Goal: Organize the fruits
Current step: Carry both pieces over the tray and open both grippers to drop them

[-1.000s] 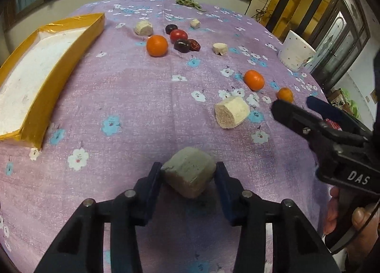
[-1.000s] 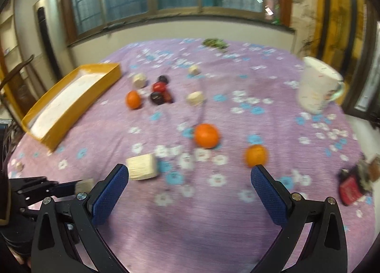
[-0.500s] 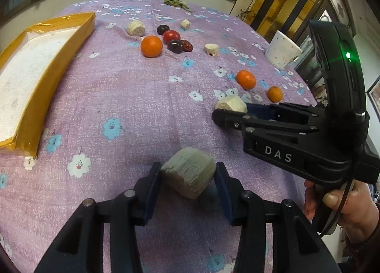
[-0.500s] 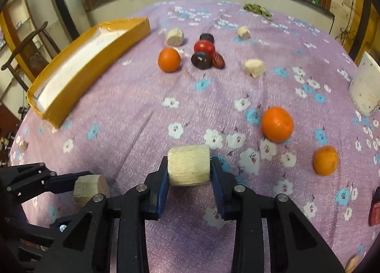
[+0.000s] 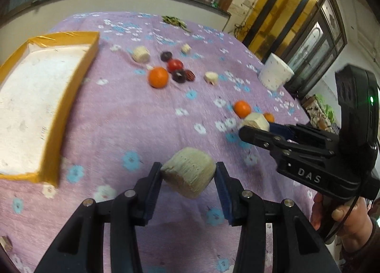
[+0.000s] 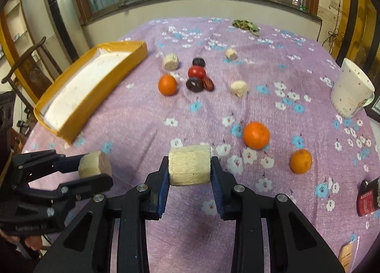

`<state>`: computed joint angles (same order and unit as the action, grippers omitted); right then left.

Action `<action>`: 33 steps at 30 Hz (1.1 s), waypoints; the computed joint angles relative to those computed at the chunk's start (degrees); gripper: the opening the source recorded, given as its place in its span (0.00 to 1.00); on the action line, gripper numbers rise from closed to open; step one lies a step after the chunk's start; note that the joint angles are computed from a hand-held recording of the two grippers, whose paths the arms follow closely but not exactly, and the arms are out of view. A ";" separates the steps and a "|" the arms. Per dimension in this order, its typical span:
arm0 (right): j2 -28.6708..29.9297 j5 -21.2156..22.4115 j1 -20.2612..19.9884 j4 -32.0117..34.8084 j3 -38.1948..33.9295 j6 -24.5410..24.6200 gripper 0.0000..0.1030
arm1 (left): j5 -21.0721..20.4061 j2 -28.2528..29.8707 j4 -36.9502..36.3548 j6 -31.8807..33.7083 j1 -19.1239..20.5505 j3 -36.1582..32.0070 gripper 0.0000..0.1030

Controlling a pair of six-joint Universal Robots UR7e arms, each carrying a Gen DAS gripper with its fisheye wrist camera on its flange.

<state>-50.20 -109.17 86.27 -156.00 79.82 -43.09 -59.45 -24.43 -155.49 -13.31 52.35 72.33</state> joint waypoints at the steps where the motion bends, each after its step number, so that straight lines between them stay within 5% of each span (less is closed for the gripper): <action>1: 0.13 0.04 0.33 -0.11 -0.14 -0.09 0.30 | 0.33 -0.50 -0.49 -0.22 0.16 0.39 0.46; 23: 15.30 4.92 8.82 17.22 -17.41 0.51 0.30 | 11.62 -11.39 -7.00 -4.73 5.15 8.78 0.46; 33: 22.49 2.26 11.03 21.72 -23.38 0.69 0.30 | 16.74 -12.18 -2.58 -5.78 9.11 6.52 0.46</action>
